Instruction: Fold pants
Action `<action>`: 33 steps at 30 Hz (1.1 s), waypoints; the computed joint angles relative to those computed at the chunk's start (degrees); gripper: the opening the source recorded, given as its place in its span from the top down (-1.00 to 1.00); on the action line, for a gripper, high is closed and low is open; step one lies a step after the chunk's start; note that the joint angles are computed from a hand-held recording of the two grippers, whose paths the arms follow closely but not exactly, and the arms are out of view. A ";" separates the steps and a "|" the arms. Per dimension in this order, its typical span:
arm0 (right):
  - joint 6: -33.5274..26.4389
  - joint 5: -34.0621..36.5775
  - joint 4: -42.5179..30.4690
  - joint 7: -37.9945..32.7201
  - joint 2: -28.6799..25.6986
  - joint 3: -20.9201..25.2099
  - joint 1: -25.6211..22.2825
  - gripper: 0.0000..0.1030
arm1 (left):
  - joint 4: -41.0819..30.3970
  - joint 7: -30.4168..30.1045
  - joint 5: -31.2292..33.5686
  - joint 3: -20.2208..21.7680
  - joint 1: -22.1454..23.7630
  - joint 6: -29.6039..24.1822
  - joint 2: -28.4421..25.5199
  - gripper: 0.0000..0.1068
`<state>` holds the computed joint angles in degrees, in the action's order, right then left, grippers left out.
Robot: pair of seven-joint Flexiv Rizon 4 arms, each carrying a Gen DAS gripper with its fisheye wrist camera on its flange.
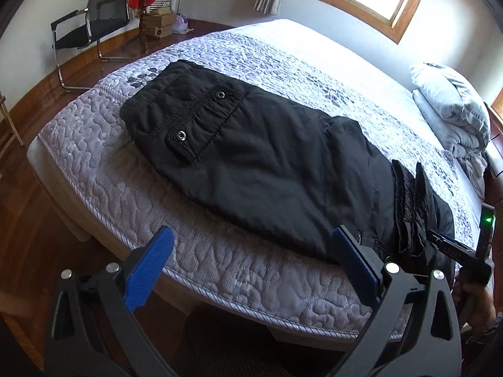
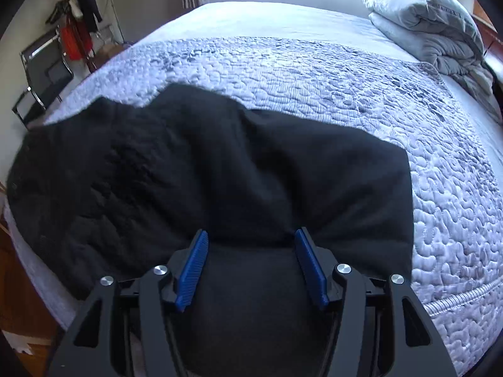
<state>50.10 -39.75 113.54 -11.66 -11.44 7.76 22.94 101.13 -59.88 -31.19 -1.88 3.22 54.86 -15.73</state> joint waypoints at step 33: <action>6.73 -7.70 6.28 10.34 5.68 2.06 -1.64 -0.33 | -6.83 -5.24 -44.37 -6.81 10.91 -16.54 -13.14 -0.84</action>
<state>56.83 -47.45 119.81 -1.32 -5.76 9.83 21.30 94.31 -65.12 -75.57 -8.69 14.13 38.32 -28.87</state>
